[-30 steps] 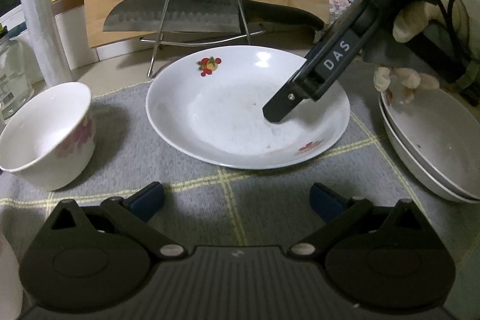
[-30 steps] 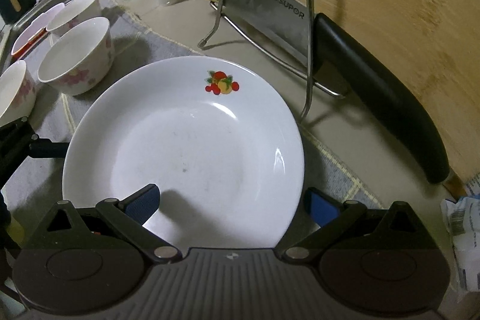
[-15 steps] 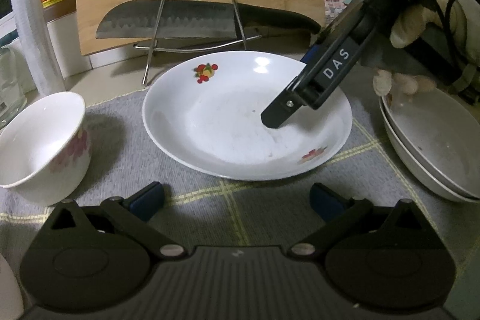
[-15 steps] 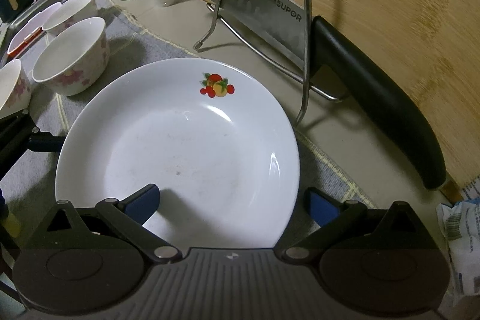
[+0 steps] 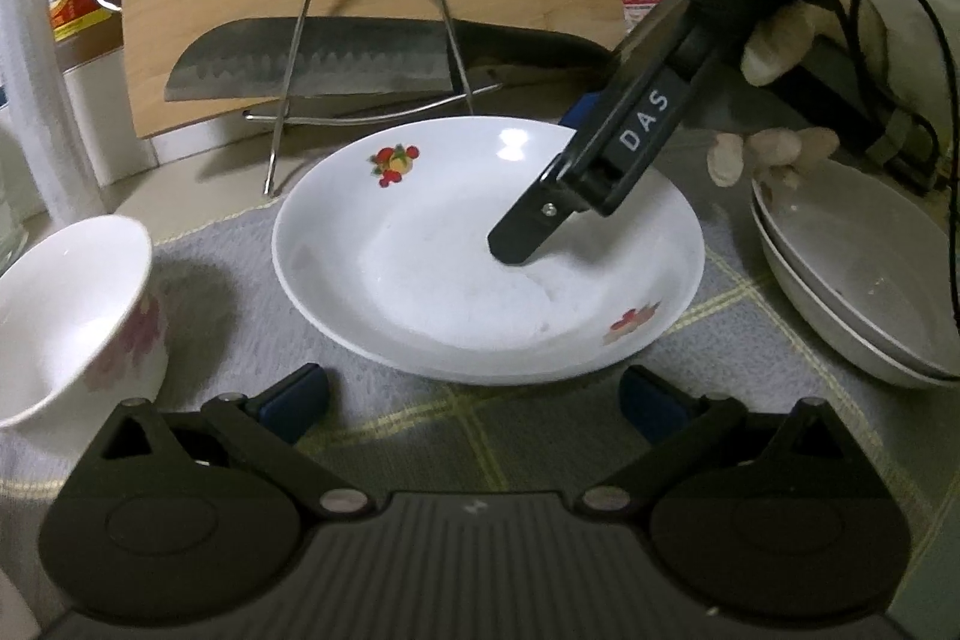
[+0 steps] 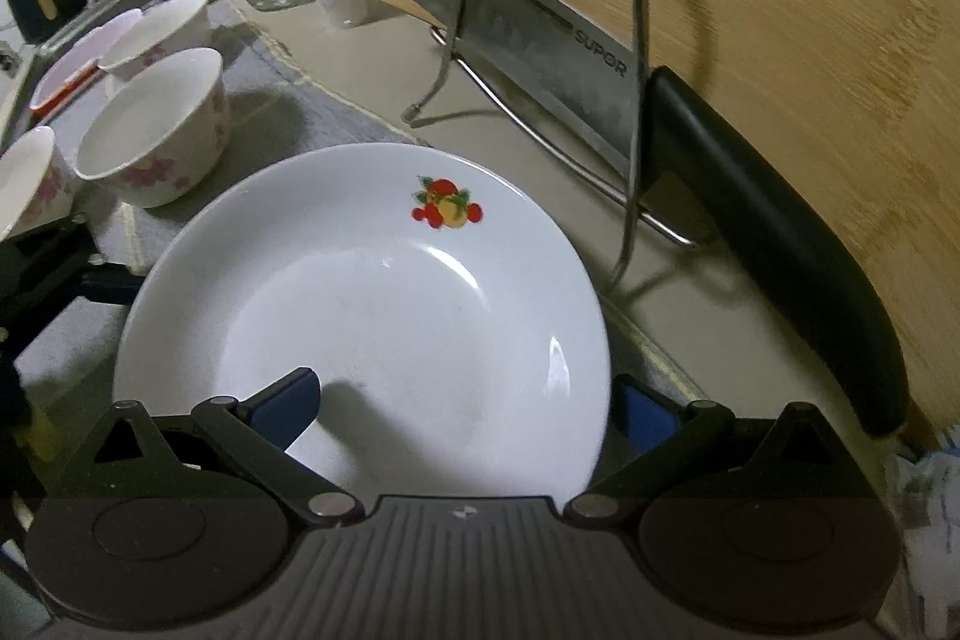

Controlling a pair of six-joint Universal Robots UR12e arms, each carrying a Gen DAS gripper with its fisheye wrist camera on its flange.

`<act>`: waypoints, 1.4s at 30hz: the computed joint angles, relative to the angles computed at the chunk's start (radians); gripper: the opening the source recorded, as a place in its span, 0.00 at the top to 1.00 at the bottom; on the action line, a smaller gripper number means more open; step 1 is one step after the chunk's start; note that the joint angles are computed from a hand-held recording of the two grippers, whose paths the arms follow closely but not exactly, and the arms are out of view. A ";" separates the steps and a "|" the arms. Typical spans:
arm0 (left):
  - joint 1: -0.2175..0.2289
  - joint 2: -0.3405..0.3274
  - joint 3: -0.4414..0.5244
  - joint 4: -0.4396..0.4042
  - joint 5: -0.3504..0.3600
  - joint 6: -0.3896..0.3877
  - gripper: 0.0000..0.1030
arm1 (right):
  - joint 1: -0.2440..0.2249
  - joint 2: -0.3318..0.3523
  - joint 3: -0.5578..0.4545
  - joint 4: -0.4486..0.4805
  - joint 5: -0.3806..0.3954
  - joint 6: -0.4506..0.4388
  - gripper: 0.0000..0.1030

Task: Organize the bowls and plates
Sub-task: 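Lift the fruit-print plate with the right tool off the towel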

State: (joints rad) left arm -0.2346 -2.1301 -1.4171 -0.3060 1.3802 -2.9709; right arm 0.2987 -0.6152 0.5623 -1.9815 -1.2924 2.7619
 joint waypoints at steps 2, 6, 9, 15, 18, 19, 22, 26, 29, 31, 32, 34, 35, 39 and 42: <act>0.003 -0.003 0.001 0.007 -0.012 0.009 0.00 | -0.007 0.004 -0.012 0.019 0.040 0.003 0.00; 0.002 -0.007 0.008 0.006 -0.008 0.007 0.00 | -0.021 0.024 -0.059 0.082 0.116 0.012 0.00; -0.001 -0.010 0.012 0.008 0.004 0.003 0.00 | -0.026 0.043 -0.102 0.133 0.146 0.010 0.00; -0.001 -0.014 0.020 0.007 0.006 0.045 0.00 | -0.030 0.070 -0.160 0.182 0.173 0.004 0.00; -0.001 -0.016 0.020 0.013 0.004 0.071 0.00 | -0.031 0.083 -0.186 0.197 0.184 0.011 0.00; -0.001 -0.017 0.021 0.014 0.004 0.079 0.00 | -0.031 0.089 -0.196 0.204 0.183 0.015 0.00; -0.001 -0.019 0.021 0.020 0.000 0.098 0.00 | -0.027 0.106 -0.235 0.231 0.170 0.017 0.00; 0.002 -0.018 0.020 0.018 -0.011 0.109 0.00 | -0.029 0.125 -0.272 0.258 0.180 0.023 0.00; 0.006 -0.019 0.023 0.013 -0.027 0.116 0.00 | -0.027 0.130 -0.282 0.262 0.177 0.024 0.00; 0.008 -0.019 0.024 0.009 -0.034 0.117 0.00 | -0.026 0.131 -0.284 0.261 0.172 0.022 0.00; 0.009 -0.022 0.028 0.007 -0.036 0.116 0.00 | -0.026 0.132 -0.286 0.262 0.170 0.021 0.00; 0.011 -0.022 0.028 0.007 -0.045 0.116 0.00 | -0.025 0.134 -0.290 0.263 0.169 0.023 0.00; 0.012 -0.023 0.028 0.007 -0.049 0.115 0.00 | -0.025 0.135 -0.292 0.264 0.169 0.021 0.00; 0.015 -0.026 0.033 0.002 -0.063 0.108 0.00 | -0.025 0.135 -0.290 0.256 0.169 0.024 0.00; 0.014 -0.027 0.035 0.002 -0.064 0.109 0.00 | -0.024 0.132 -0.284 0.253 0.167 0.019 0.00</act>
